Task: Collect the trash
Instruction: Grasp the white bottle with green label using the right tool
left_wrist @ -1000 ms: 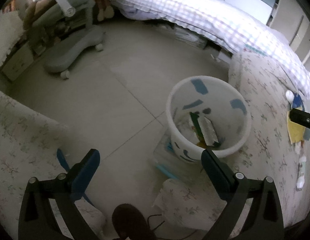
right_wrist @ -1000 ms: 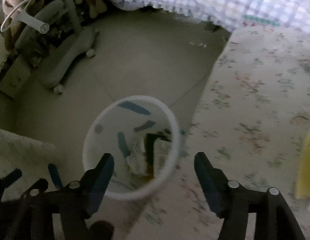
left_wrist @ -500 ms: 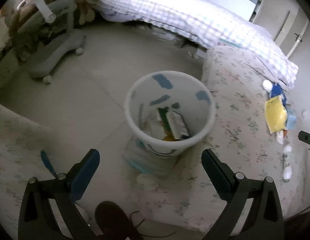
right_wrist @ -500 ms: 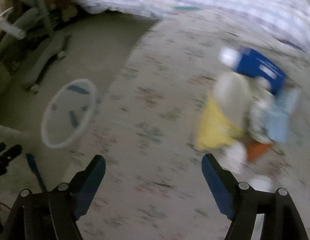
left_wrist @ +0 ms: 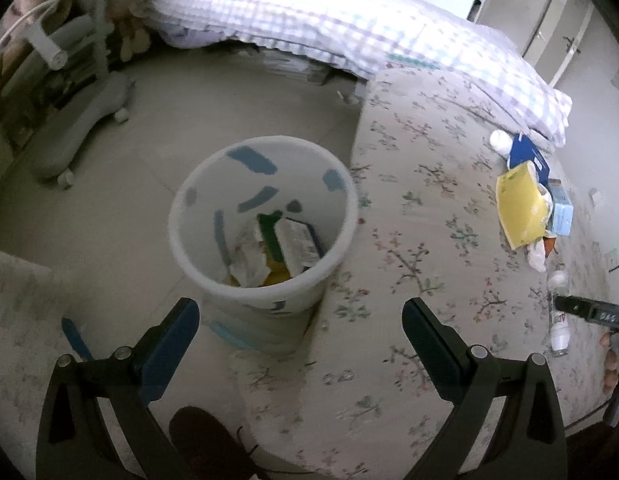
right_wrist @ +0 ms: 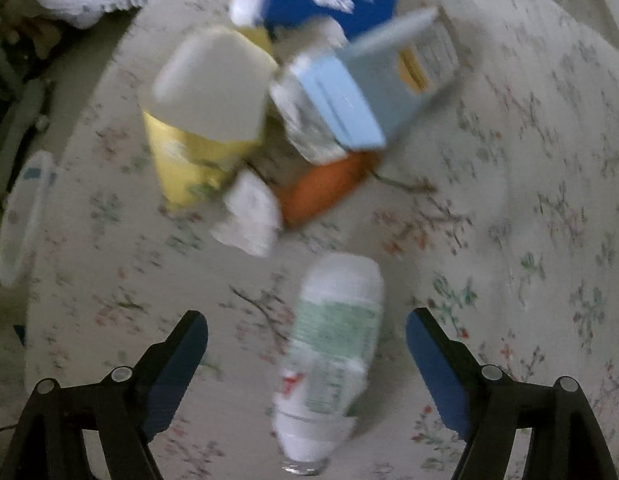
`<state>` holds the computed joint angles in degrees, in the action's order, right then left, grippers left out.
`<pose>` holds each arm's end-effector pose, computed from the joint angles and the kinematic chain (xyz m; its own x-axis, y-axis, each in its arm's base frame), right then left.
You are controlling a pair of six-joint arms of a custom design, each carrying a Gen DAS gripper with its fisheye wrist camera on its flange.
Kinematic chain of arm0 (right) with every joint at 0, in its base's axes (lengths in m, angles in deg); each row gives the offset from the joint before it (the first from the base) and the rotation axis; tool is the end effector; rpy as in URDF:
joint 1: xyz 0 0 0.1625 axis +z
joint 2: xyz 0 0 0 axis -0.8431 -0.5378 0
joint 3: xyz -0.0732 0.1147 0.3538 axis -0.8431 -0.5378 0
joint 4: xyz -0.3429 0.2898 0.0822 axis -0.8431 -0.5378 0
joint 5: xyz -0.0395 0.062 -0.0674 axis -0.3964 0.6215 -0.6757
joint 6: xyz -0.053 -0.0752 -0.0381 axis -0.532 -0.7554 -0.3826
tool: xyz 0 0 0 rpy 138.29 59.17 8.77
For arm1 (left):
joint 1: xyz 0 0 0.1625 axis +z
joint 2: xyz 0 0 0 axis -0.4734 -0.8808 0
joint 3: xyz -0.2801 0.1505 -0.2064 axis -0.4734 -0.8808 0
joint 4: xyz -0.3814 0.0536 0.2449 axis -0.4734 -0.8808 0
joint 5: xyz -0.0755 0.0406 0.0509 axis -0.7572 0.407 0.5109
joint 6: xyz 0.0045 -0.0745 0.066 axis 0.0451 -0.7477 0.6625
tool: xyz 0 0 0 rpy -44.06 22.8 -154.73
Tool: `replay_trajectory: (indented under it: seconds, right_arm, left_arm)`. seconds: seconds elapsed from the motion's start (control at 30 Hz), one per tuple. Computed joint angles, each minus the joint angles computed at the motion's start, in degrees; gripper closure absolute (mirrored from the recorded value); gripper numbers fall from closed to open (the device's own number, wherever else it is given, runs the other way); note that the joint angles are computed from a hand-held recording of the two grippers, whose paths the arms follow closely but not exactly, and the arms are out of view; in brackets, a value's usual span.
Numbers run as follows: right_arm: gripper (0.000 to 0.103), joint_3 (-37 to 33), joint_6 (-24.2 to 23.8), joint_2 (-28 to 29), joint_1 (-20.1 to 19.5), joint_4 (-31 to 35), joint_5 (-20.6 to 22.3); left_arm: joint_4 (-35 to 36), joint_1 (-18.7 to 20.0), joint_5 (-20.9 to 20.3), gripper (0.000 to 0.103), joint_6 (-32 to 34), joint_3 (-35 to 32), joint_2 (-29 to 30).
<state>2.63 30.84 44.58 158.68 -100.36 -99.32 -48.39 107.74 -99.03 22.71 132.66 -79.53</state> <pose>0.2244 -0.7801 0.0043 -0.7831 0.0627 0.6188 -0.1166 0.9625 -0.2451 0.0506 -0.8188 0.2720 -0.7653 -0.0411 -0.6423 0.2574 0.8951 -0.3640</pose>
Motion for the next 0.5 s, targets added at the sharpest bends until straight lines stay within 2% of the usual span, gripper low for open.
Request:
replay_trajectory:
  seconds: [0.1,0.13,0.17,0.23,0.37,0.5]
  right_arm:
    - [0.036,0.28,1.20,-0.08,-0.87,2.25,1.54]
    - [0.050,0.26,1.58,-0.18,-1.34,3.28,2.95]
    - [0.056,0.14,1.86,-0.20,-1.76,4.33,4.17]
    - [0.057,0.77,1.11,-0.75,-2.34,3.39,6.08]
    - [0.057,3.89,-0.97,-3.29,-2.38,-2.86,6.30]
    - [0.057,5.84,-1.01,-5.56,-3.05,-7.29,5.90]
  left_arm:
    - [0.54,-0.62,-0.23,0.001,0.00,-1.41,1.63]
    - [0.55,-0.84,-0.44,0.001,-0.02,-1.78,2.12]
    - [0.58,-1.15,-0.71,0.001,0.02,-2.28,2.77]
    - [0.38,-1.71,-1.29,0.001,0.31,-3.13,3.97]
    - [0.56,-3.09,-2.80,0.001,1.58,-6.20,7.78]
    - [1.34,-4.18,-5.81,0.001,2.00,-10.49,12.05]
